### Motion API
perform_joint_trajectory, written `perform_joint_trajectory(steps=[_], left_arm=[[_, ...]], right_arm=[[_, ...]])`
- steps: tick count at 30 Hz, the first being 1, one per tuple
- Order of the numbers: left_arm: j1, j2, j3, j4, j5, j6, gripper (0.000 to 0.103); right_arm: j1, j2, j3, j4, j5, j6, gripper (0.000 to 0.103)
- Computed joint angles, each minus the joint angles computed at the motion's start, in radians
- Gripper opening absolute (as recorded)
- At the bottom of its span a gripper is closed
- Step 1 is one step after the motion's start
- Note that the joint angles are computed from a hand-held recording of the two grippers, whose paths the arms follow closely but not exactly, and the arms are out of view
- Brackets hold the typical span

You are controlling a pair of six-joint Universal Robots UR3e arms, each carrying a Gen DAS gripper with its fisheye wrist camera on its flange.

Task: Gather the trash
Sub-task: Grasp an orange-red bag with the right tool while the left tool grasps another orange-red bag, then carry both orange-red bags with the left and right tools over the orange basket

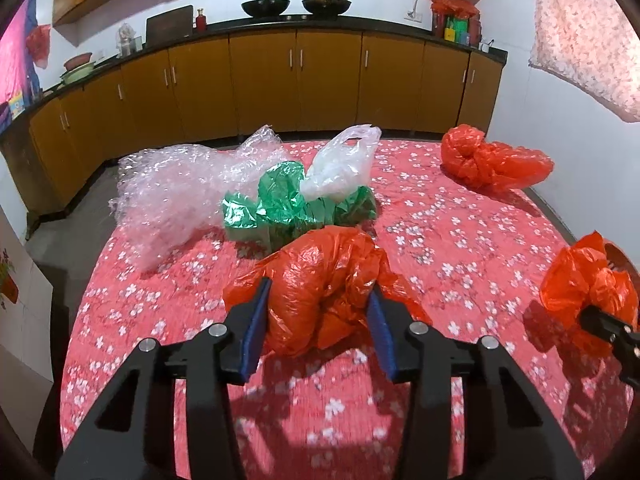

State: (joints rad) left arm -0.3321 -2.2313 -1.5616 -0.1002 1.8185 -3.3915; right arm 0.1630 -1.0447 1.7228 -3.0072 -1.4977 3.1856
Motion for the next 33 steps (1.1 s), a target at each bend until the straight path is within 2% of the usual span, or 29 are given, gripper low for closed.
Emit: perform_joint_trajectory(steps=[11, 22, 33], left_arm=[[-0.064, 0.090, -0.066, 0.037, 0.021, 0.006, 0.046], [-0.164, 0.085, 0.015, 0.009, 0.045, 0.020, 0.046], [-0.259, -0.005, 0.201, -0.062, 0.042, 0.028, 0.046]], right_arm=[[-0.019, -0.127, 0.127, -0.047, -0.018, 0.016, 0.050], [-0.090, -0.294, 0.281, -0.100, -0.035, 0.024, 0.050], [-0.243, -0.471, 0.470, -0.156, -0.018, 0.015, 0.050]])
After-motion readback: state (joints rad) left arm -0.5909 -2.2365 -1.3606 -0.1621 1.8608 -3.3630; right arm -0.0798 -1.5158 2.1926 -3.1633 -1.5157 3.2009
